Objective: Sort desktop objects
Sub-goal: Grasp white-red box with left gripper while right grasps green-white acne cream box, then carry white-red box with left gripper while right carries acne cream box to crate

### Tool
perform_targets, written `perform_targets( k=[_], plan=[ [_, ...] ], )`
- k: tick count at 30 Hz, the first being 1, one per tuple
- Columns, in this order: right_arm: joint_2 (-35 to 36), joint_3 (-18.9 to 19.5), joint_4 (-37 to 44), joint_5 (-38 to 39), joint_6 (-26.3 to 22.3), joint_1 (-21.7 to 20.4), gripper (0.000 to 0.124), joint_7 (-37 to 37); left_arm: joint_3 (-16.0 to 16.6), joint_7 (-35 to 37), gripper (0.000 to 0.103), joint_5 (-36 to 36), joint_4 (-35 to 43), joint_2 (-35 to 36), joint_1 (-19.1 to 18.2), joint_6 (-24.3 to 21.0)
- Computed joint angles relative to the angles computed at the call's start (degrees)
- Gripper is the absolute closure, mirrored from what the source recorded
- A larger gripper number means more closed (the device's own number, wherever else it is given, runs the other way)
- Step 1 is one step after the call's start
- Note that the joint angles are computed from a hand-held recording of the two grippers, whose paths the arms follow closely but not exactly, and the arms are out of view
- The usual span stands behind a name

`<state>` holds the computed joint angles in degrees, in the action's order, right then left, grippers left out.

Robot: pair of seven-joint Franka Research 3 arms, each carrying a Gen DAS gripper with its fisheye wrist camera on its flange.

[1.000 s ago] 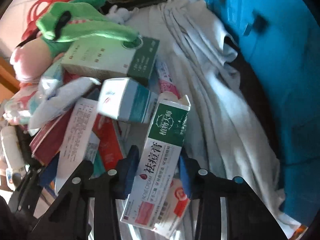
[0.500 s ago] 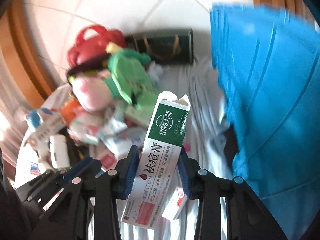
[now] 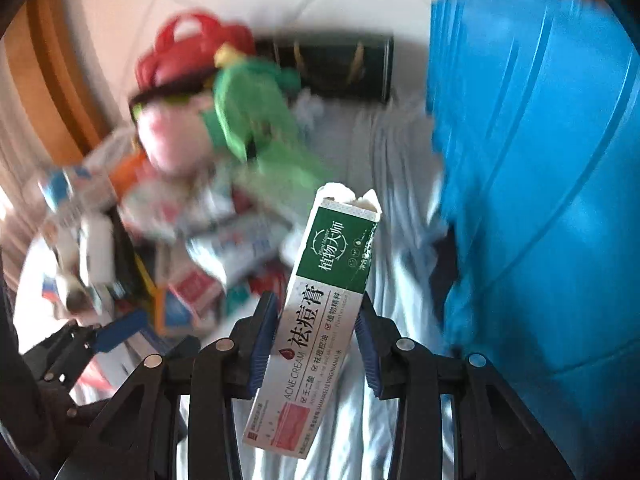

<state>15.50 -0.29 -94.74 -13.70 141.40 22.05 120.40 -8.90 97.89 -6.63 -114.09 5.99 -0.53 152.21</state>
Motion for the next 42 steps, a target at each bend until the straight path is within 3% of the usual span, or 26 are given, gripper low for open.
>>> perform_targets(
  k=[5, 6, 7, 10, 15, 18, 25, 33, 42],
  plan=[
    [2.4, 0.7, -1.8, 4.1, -2.6, -0.7, 0.086, -2.2, 0.0, -2.9, 0.051, 3.7, 2.1, 5.3, -0.4, -3.9],
    [2.5, 0.7, -2.2, 4.4, -2.9, -0.7, 0.086, -2.4, -0.3, -2.5, 0.056, 3.2, 2.3, 5.9, -0.1, -4.1],
    [2.6, 0.6, -2.4, 4.5, -3.1, -0.6, 0.086, -2.6, -1.1, -0.9, 0.057, 0.2, 1.8, 5.7, 1.0, -3.3],
    [2.1, 0.5, -2.8, 4.7, -2.8, -0.4, 0.086, -3.2, -0.9, -1.9, 0.059, 0.7, 0.1, 3.4, 1.1, -1.5],
    [-1.6, 0.6, -3.3, 2.0, 1.6, 0.5, 0.086, -3.5, 0.1, -1.7, 0.06, -2.5, -3.0, -4.3, 1.2, 2.7],
    [-4.1, 0.8, -3.3, 0.3, 5.4, 0.7, 0.086, -3.3, 1.3, -9.0, 0.06, 6.0, -4.4, -9.2, 0.6, 7.5],
    [-11.6, 0.8, -4.0, -8.4, 13.4, -0.5, 0.086, 1.9, 0.8, -22.9, 0.06, 19.6, 0.0, -12.7, 0.1, 12.7],
    [-23.8, 2.2, -10.2, -14.5, 17.9, -9.7, 0.086, 7.7, -1.6, -29.7, 0.06, 24.7, 8.0, -10.9, -4.1, 15.7],
    [-31.3, 4.1, -15.0, -20.2, 12.8, -24.3, 0.086, 9.5, -5.2, -33.6, 0.06, 29.7, 19.8, -3.9, -12.1, 11.0]
  ],
)
